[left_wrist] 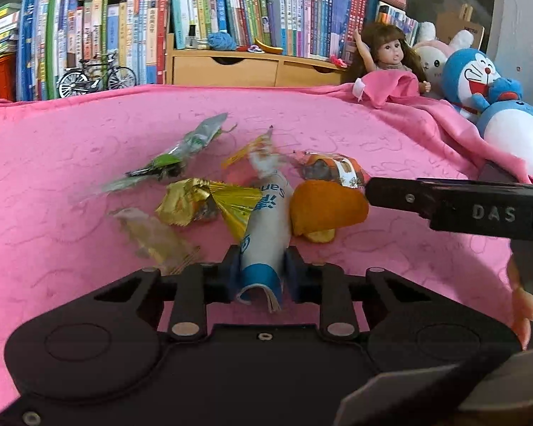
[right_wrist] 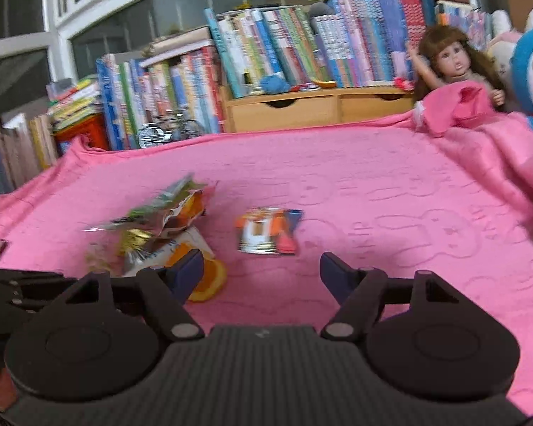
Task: Collect trash
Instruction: 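Grasp the white Sanita tissue pack with the left tool while the right tool grasps the orange peel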
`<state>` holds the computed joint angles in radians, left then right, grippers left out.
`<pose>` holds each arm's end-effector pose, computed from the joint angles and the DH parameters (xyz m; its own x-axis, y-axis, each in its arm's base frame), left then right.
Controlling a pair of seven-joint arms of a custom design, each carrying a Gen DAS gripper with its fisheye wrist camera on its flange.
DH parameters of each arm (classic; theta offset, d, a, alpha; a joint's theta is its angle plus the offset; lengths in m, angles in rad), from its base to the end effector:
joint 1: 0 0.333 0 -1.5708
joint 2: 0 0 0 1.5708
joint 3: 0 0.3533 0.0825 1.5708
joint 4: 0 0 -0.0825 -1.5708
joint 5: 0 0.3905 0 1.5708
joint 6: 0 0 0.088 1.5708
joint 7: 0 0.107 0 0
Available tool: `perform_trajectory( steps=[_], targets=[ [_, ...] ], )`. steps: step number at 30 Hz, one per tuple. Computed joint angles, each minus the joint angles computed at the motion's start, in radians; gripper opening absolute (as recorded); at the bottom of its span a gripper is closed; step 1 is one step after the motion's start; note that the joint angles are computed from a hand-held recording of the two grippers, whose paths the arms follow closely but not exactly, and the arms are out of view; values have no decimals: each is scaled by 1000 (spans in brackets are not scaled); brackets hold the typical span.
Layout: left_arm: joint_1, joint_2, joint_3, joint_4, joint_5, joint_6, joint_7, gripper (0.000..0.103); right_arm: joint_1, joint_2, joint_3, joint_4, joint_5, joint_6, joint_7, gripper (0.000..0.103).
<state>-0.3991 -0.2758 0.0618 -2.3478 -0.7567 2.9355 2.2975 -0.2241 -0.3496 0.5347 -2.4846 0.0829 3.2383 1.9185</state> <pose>0.4832 -0.1199 0.5611 -0.4233 -0.8984 0.1173 -0.5853 0.1724 -0.7923 0.4485 0.1642 0.5605 0.0653 -0.9785 -0.1956 -0.5020 0.1372 -0.8539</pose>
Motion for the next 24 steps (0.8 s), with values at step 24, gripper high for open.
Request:
perform_trajectory(
  steps=[24],
  targets=[
    [-47,-215,114,-163,226,-9,-165,56,-214,56,222,108,-378,-92,233,47]
  ],
)
